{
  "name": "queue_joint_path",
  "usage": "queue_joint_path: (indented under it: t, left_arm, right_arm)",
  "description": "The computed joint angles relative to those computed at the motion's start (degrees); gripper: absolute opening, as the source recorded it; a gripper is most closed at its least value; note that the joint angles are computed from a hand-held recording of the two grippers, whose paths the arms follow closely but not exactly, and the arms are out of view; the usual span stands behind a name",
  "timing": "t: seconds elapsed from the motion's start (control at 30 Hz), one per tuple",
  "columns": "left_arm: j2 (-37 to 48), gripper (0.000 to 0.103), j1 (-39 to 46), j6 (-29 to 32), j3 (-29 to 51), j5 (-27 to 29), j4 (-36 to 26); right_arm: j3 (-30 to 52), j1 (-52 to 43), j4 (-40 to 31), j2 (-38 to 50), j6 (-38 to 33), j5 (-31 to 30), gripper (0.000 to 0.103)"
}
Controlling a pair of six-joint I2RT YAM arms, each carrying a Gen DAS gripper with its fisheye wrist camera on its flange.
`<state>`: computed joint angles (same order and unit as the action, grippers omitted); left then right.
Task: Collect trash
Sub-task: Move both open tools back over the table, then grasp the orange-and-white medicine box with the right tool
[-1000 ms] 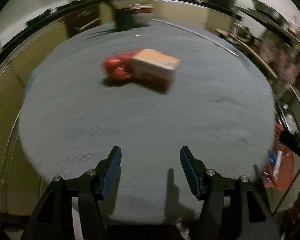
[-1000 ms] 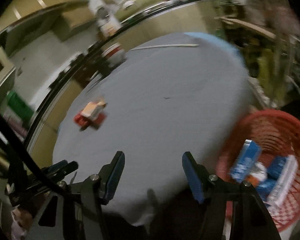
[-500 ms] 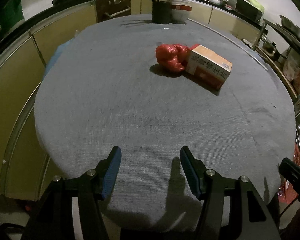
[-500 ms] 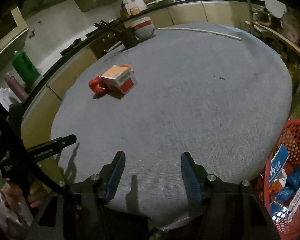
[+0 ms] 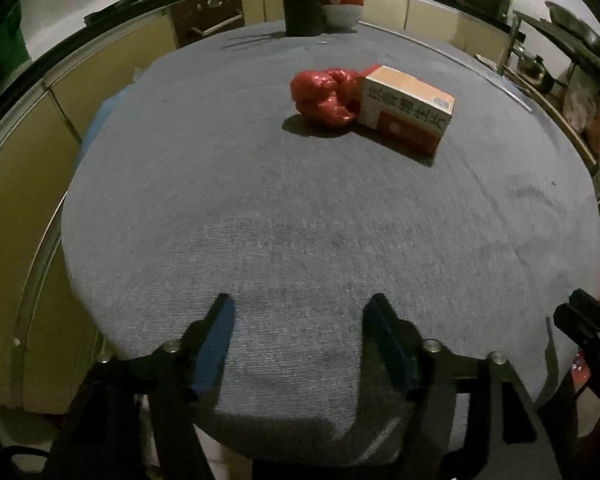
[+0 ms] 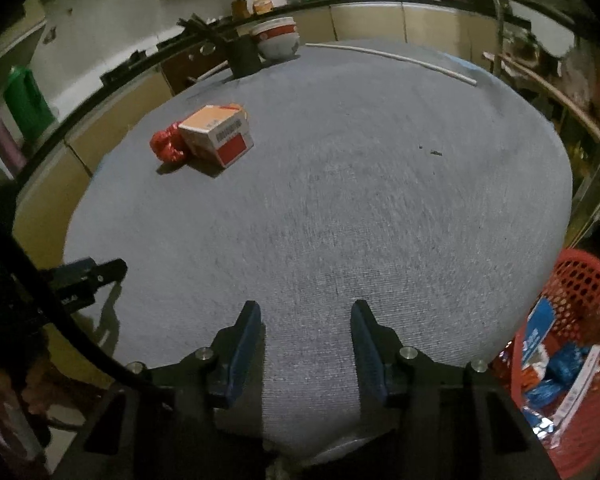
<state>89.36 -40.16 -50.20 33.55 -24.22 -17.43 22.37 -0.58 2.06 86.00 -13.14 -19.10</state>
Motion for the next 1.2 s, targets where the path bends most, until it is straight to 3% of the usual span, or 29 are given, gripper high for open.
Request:
queue_joint_path:
  t: [0.37,0.5,0.63,0.87,1.0,1.2]
  left_arm:
    - [0.33,0.089,3.04,2.54,1.07,3.32,-1.70]
    - [0.95,0.101,5.51,4.54,1.41,5.48,-1.81]
    - [1.36,0.103,7.15,5.89,1.62,6.61,-1.70]
    - [0.96,0.103,8.07,6.77,0.82,6.58,-0.64]
    - [0.94,0.103,7.00,5.16,1.81,6.65,-2.63]
    - [1.34,0.103,7.05,4.36,2.44,6.28,-3.05]
  right_arm:
    - [-1.32,7.93,3.94,0.78,3.43,10.29,0.051]
    - [-1.12,9.00,4.52,1.99,5.15,12.02,0.053]
    - [-0.67,10.44,5.61,3.92,5.79,13.39,0.055]
    - [-0.87,9.08,5.33,3.85,2.53,11.46,0.054]
    - [4.29,4.96,0.05,6.08,0.40,2.61,0.052]
    - [15.81,6.48,-0.79,10.56,-0.42,-4.49,0.052]
